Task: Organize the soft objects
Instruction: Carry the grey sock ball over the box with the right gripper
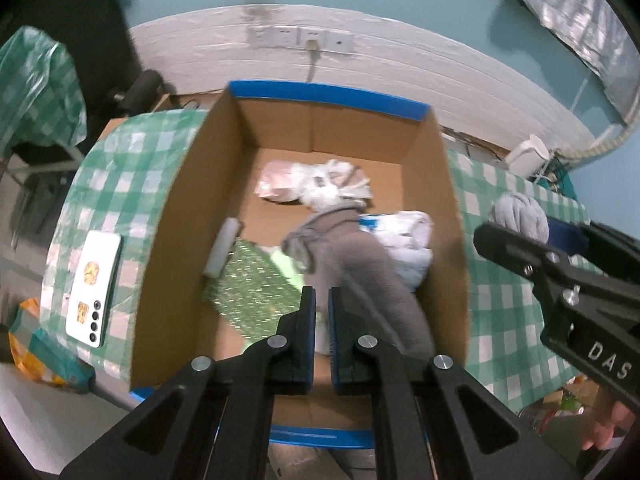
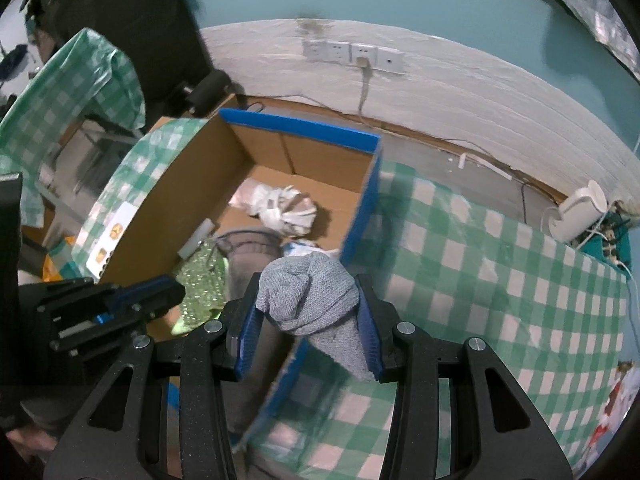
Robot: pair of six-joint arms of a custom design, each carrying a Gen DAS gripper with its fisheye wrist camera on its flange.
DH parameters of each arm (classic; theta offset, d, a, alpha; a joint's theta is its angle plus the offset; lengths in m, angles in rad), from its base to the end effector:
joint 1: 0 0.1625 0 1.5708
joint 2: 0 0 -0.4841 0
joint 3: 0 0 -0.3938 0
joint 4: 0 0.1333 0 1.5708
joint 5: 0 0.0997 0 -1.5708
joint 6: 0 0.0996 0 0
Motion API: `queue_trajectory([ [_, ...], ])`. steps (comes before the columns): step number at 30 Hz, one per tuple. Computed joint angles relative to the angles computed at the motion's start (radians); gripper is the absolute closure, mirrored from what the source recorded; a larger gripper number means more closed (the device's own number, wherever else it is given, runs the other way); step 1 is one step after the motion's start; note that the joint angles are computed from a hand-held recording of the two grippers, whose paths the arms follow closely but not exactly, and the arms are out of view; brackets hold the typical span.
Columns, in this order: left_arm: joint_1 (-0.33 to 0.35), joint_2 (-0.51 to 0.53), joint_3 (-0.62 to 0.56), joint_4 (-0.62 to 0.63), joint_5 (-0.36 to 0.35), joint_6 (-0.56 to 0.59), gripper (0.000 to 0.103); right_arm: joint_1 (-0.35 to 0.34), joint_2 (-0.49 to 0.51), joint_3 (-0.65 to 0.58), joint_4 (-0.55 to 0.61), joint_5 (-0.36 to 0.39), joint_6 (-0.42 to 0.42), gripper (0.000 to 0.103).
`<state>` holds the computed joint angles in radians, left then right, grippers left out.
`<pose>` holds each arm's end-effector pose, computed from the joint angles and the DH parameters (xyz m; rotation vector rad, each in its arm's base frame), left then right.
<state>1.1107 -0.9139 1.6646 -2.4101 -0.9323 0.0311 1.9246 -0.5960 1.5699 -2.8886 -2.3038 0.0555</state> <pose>-0.1337 -0.7038 0.2064 0.5771 2.4545 -0.2866 0.3192 -0.6718 0.0725 0.2005 -2.4228 0.6017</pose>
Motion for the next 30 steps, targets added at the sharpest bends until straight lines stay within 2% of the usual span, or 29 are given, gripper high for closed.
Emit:
queue_trajectory([
  [13, 0.042, -0.017, -0.004, -0.029, 0.054, 0.003, 0.097, 0.002, 0.072, -0.102, 0.065, 0.043, -0.015, 0.060],
  [19, 0.052, -0.020, -0.005, -0.032, 0.081, -0.005, 0.096, 0.000, 0.084, -0.124, 0.076, 0.046, -0.001, 0.057],
  [21, 0.055, -0.018, -0.009, -0.027, 0.090, -0.011, 0.091, 0.000, 0.086, -0.128, 0.078, 0.050, -0.002, 0.055],
  [22, 0.056, -0.017, -0.011, -0.023, 0.091, -0.017, 0.085, 0.000, 0.086, -0.128, 0.076, 0.049, 0.001, 0.054],
  [26, 0.058, -0.018, -0.013, -0.029, 0.085, -0.026, 0.066, 0.005, 0.092, -0.130, 0.054, 0.025, 0.004, 0.035],
  [27, 0.055, -0.020, -0.005, -0.052, 0.088, -0.015, 0.064, 0.006, 0.093, -0.129, 0.043, 0.020, 0.003, 0.033],
  [30, 0.046, -0.022, 0.011, -0.098, 0.101, 0.012, 0.053, 0.003, 0.086, -0.121, 0.028, 0.022, 0.004, 0.033],
])
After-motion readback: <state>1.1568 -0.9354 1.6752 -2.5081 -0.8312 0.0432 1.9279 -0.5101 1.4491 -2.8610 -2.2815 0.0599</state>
